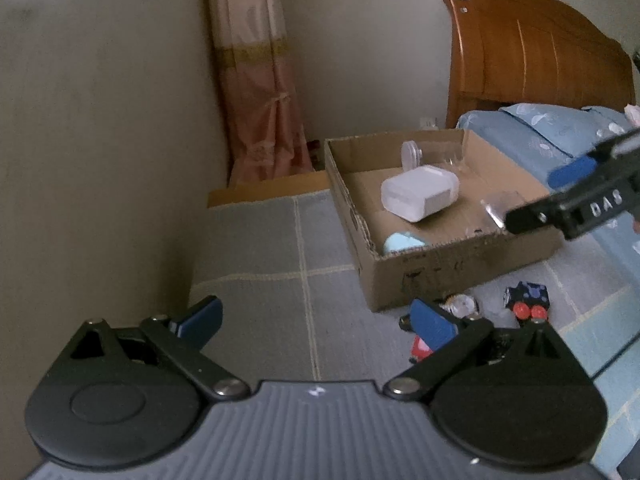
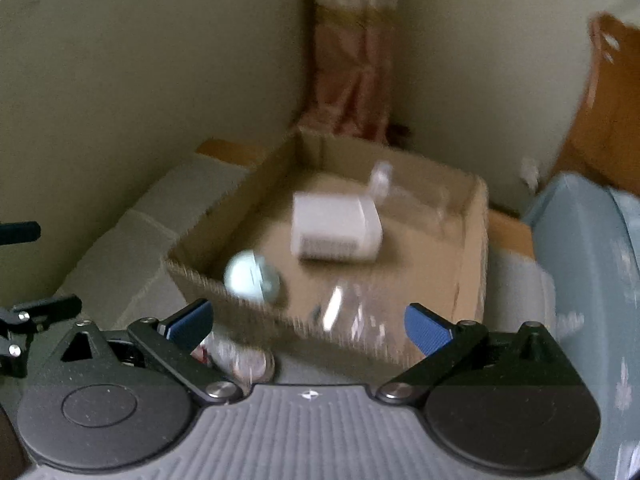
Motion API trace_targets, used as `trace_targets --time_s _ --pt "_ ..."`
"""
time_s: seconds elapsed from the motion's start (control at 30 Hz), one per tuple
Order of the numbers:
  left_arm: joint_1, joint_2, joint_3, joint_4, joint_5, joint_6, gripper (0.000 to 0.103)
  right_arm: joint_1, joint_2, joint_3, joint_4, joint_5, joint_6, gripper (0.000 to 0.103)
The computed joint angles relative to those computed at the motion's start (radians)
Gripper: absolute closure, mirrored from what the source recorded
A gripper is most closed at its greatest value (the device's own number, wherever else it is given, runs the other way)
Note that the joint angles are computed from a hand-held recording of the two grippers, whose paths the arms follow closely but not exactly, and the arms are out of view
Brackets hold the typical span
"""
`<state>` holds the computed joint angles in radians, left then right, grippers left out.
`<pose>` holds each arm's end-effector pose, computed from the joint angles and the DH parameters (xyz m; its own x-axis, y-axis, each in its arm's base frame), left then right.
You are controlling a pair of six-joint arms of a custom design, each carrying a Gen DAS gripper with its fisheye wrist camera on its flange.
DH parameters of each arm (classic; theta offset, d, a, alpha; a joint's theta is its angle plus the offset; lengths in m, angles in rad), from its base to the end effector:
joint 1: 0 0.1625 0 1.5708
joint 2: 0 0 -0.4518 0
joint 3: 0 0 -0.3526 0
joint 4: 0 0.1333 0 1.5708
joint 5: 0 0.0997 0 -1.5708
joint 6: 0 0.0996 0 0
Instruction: Organize rigid objects
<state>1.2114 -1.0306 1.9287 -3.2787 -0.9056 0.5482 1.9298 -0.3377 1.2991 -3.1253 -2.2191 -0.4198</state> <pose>-0.0208 -0.6092 0.2923 -0.6364 0.2155 -0.7407 0.6728 0.6248 -0.3962 0.3338 -0.6813 0.0130 -0.6710 -0.2836 0.6850 -0.6185 0.7236 -0.3063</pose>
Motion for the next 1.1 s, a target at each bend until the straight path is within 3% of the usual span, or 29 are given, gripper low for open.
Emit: trace_targets --time_s 0.2,0.43,0.6,0.77,0.87,1.1 --pt "0.003 0.000 0.033 -0.032 0.001 0.010 0.002 -0.013 -0.016 0.098 -0.019 -0.074 0.164 0.000" --pt "0.009 0.005 0.042 -0.048 0.002 0.001 0.001 -0.054 0.029 0.043 0.076 -0.083 0.349 0.000" --pt "0.011 0.005 0.047 -0.056 0.001 0.005 0.001 -0.074 0.049 0.021 0.120 -0.092 0.414 0.000" --pt "0.014 0.006 0.051 -0.056 0.000 0.004 0.001 -0.080 0.041 0.075 0.056 -0.138 0.358 0.000" --pt "0.015 0.007 0.050 -0.053 -0.007 0.006 0.001 -0.081 0.031 0.113 0.033 -0.202 0.315 0.000" --pt "0.011 0.003 0.059 0.004 -0.050 -0.013 0.001 -0.106 -0.015 0.282 -0.202 -0.113 0.112 0.000"
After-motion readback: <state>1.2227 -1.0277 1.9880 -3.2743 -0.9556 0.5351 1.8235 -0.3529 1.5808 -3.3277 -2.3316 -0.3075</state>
